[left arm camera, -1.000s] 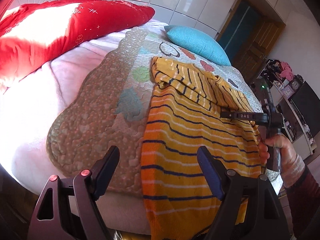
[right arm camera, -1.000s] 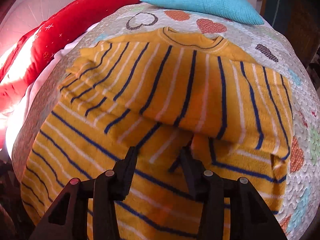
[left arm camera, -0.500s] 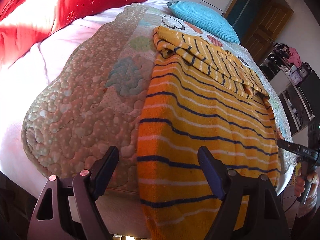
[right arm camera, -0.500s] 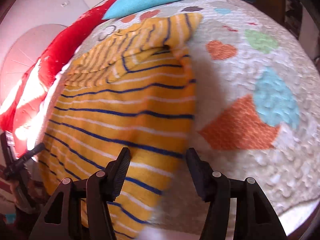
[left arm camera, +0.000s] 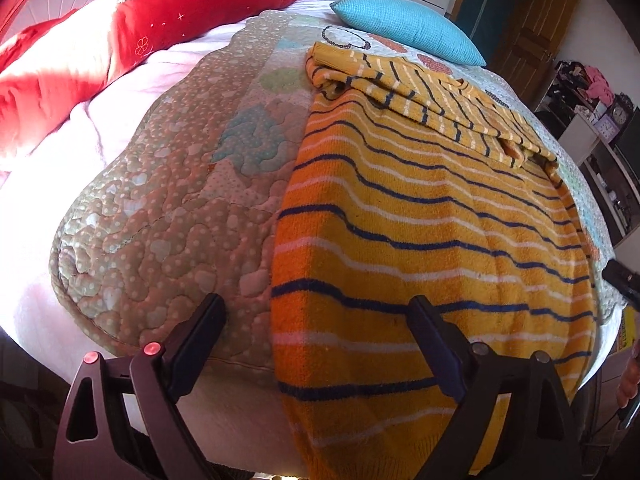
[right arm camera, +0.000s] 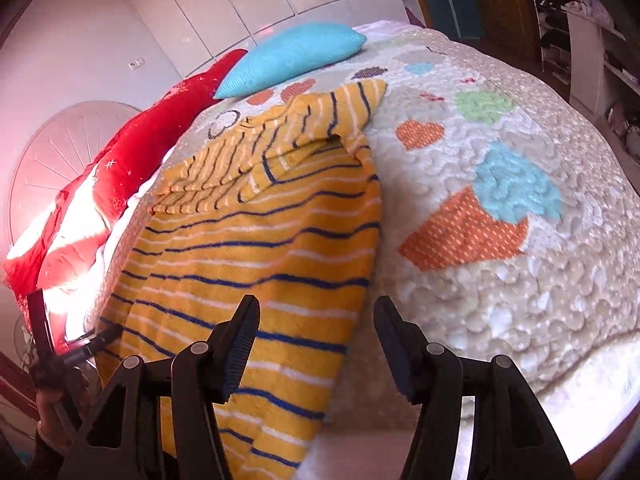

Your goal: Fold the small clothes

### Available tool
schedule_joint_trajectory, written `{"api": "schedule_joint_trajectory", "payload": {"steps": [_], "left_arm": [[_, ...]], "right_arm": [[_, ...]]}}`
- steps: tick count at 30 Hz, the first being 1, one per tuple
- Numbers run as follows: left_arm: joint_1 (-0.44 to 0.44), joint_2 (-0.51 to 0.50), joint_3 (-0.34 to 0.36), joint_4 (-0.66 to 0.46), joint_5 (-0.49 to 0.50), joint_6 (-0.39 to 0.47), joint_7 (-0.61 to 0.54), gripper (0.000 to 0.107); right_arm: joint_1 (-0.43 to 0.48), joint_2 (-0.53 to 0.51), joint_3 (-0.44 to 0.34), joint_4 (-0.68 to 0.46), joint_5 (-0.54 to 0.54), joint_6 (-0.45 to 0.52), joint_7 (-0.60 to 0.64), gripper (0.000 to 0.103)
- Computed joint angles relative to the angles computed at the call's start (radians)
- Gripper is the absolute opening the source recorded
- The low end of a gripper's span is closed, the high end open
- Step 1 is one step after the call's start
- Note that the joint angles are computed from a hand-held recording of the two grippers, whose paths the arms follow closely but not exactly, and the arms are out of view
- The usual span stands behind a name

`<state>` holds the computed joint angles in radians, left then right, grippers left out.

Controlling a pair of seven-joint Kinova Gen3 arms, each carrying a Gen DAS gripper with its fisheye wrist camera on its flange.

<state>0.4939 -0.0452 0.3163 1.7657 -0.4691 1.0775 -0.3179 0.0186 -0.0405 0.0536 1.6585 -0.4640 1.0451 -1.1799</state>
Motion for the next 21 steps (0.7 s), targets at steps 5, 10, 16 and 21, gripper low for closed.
{"api": "schedule_joint_trajectory", "payload": {"steps": [5,10,16,21], "left_arm": [[0.083,0.082,0.027,-0.022,-0.144,0.086,0.113,0.103],[0.129,0.073,0.004,0.017,-0.199,0.065,0.186,0.103],[0.135,0.066,0.000,0.023,-0.196,0.053,0.164,0.103],[0.142,0.060,0.013,0.046,-0.231,0.042,0.186,0.103]], "right_arm": [[-0.045,0.131,-0.053,-0.110,-0.039,-0.052,-0.034,0.064],[-0.062,0.332,-0.106,-0.281,-0.087,-0.006,-0.120,0.064],[-0.086,0.408,-0.114,-0.340,0.065,-0.084,-0.291,0.061],[-0.014,0.355,-0.110,-0.276,0.075,-0.152,-0.359,0.047]]}}
